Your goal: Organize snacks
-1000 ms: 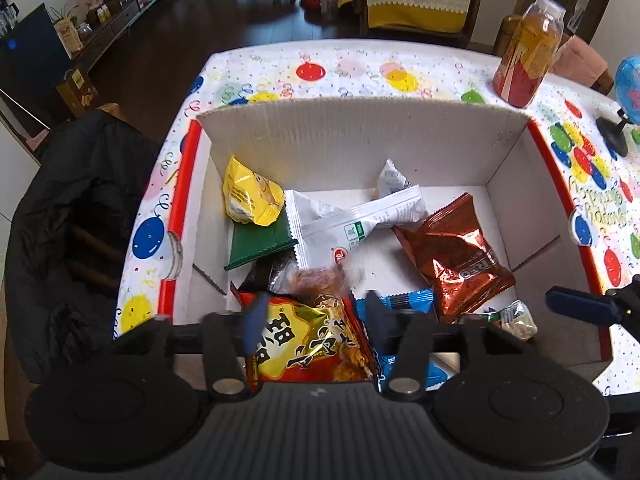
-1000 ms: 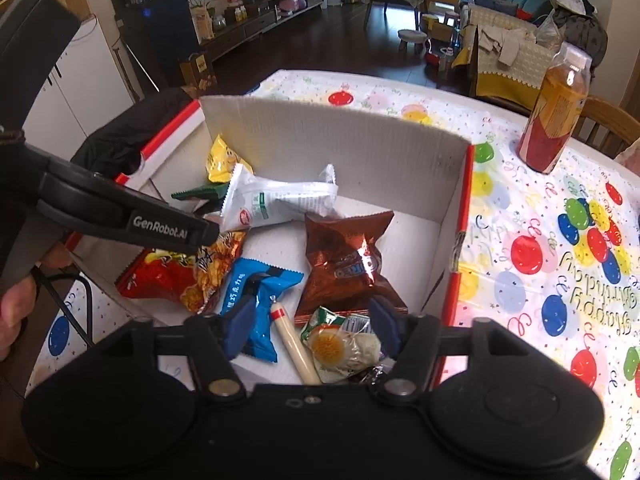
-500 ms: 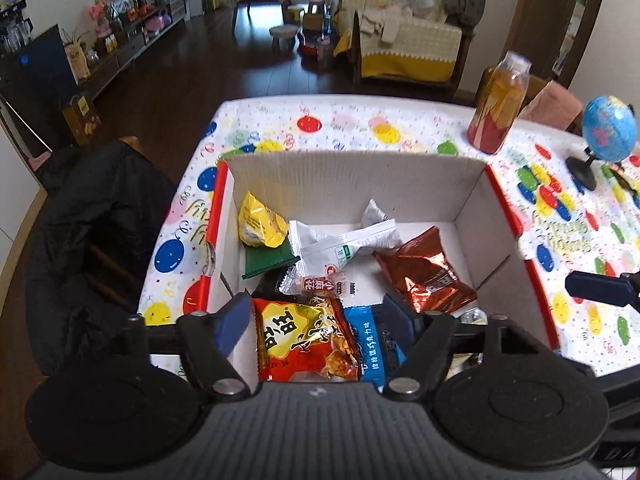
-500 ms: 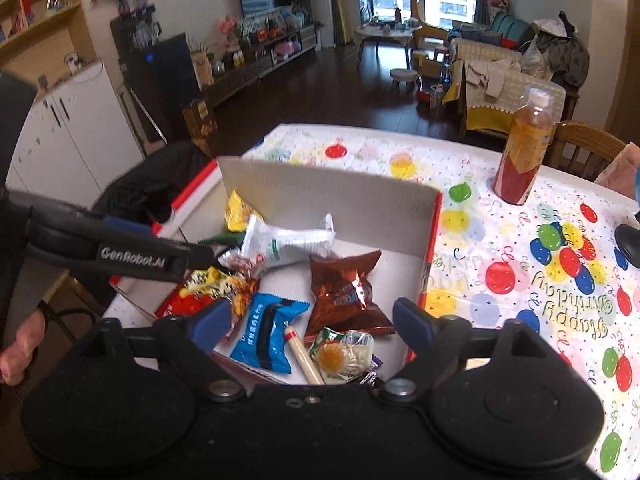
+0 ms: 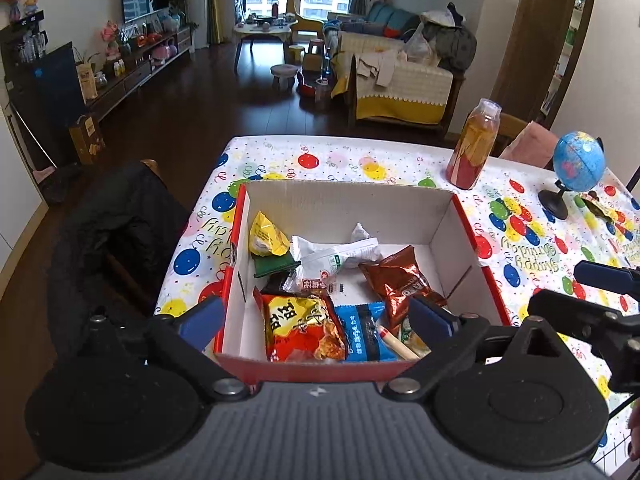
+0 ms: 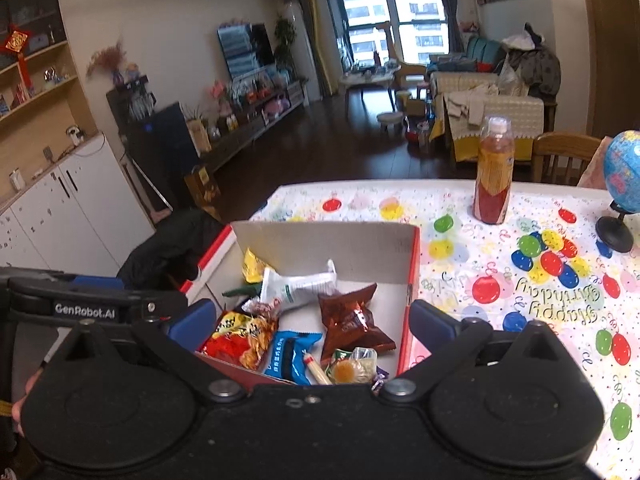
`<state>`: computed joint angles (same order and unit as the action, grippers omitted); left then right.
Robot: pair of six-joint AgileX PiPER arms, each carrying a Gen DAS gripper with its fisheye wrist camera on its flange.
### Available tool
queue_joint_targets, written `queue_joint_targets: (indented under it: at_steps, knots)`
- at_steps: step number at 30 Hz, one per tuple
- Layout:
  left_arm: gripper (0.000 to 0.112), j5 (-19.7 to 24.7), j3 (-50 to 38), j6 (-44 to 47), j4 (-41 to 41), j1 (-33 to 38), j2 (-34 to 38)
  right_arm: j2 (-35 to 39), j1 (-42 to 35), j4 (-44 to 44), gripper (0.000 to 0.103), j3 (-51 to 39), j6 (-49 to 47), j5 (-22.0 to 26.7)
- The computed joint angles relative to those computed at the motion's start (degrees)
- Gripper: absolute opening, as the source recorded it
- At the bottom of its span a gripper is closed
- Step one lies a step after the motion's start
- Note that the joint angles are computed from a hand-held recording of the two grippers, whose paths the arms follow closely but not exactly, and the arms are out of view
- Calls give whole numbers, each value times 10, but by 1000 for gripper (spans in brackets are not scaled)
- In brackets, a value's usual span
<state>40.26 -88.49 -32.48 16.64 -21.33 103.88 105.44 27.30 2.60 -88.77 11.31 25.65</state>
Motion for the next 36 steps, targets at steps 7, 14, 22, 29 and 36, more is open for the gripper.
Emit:
queue_joint_targets:
  at_steps: [7, 14, 22, 29, 36]
  knots:
    - [100, -5, 66, -55, 40, -24, -60, -48, 31, -112, 103, 76, 116, -48]
    - [100, -3, 99, -120, 93, -47, -85, -65, 56, -250, 103, 107, 266, -54]
    - [100, -6, 112, -149, 124, -64, -95, -64, 71, -349, 103, 109, 374, -44]
    - [100, -3, 110, -145, 122, -67, -95, -60, 73, -332, 103, 102, 381, -24]
    - [100, -2, 108, -140, 116, -68, -94, -57, 81, -376, 103, 100, 425, -9]
